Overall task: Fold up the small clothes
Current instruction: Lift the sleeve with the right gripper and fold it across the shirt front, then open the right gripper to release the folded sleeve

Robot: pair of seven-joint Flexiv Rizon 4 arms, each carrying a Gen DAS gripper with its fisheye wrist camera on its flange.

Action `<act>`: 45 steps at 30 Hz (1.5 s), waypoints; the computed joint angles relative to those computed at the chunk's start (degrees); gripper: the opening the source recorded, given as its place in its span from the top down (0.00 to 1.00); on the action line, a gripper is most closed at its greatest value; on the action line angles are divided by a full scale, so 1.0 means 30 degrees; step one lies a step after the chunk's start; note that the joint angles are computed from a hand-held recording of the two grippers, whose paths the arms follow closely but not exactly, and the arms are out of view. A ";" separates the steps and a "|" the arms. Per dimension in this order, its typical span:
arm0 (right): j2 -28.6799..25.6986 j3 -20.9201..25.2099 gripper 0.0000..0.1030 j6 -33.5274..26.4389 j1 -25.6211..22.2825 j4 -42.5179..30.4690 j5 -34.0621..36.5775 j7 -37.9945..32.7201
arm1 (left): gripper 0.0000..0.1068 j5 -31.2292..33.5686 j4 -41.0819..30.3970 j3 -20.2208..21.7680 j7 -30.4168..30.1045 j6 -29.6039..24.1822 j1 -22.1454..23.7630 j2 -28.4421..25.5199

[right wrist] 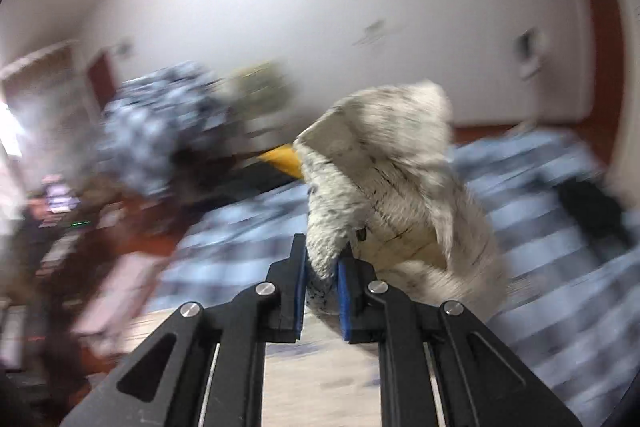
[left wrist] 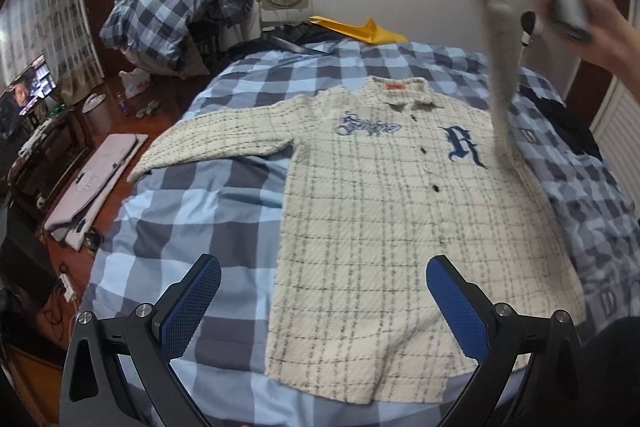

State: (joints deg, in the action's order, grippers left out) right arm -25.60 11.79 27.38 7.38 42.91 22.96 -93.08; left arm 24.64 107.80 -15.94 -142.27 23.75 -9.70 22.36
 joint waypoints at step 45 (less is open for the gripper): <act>-0.0561 -0.2264 0.23 -0.0436 -0.3314 0.9133 -0.5597 -0.3537 | 0.04 -0.2944 -0.5776 0.4721 0.2507 0.4066 -0.0183 -1.1849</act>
State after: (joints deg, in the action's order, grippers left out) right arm -27.28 5.00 26.07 -2.56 70.31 6.17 -103.69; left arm 15.81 90.48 -1.78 -134.74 35.95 -10.25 -13.19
